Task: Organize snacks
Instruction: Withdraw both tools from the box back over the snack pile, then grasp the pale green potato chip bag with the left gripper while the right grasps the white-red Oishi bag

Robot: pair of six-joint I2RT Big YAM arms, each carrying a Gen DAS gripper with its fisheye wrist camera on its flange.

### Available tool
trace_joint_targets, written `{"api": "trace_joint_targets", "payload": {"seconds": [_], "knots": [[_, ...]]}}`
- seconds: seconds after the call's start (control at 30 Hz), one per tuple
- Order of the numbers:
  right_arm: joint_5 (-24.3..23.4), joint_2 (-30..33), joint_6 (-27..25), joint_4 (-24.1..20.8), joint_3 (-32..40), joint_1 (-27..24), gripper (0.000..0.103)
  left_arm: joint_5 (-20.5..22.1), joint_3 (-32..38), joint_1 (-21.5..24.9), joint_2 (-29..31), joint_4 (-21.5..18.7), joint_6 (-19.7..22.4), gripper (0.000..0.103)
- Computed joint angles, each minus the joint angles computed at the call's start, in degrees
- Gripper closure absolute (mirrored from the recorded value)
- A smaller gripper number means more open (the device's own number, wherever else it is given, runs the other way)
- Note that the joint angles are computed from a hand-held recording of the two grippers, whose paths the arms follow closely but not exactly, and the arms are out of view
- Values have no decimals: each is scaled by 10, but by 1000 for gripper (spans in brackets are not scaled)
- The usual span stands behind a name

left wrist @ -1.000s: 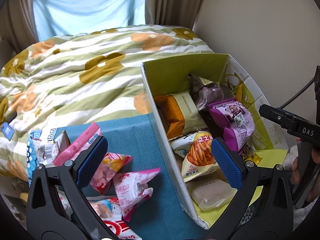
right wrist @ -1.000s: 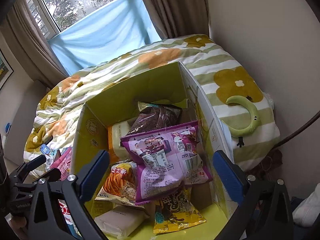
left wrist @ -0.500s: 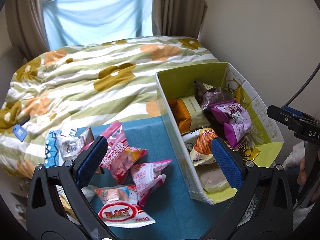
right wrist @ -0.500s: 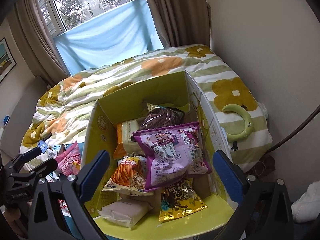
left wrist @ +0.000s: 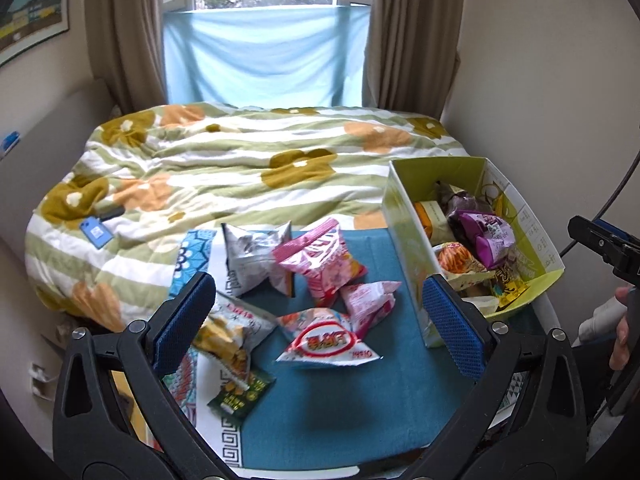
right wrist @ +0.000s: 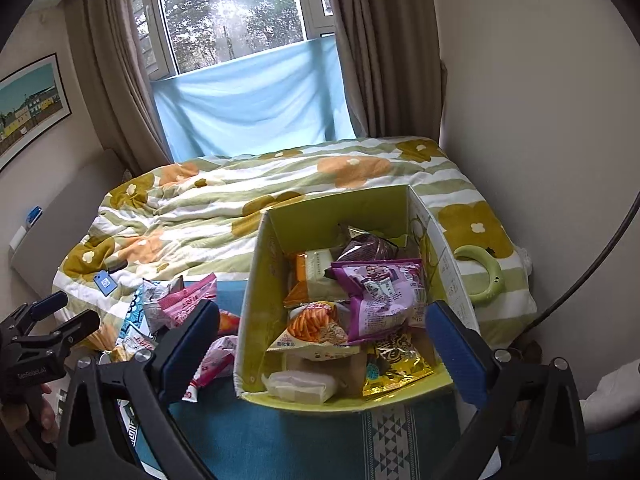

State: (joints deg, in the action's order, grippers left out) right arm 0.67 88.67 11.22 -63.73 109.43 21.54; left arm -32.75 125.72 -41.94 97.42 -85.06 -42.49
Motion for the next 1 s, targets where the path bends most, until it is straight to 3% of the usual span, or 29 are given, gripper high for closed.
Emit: {"api": "trace_joint_targets", "payload": {"seconds": [0.23,0.37,0.5,0.7,1.0], "knots": [[-20,-47,6,36,-63,42,0,-55,-115,-30,-101,-64,-99,1],[-32,-58,14,51,-88,67,0,-48,-165,-32,-139,-87,-139,1],[-49,-54,29,55,-97,89,0,-27,-212,-21,-166,-75,-145,1],[-54,-24,41,43,-81,118,0,26,-260,19,-177,-37,-83,1],[-25,69,99,26,-20,161,0,149,-318,120,-136,84,118,1]]}}
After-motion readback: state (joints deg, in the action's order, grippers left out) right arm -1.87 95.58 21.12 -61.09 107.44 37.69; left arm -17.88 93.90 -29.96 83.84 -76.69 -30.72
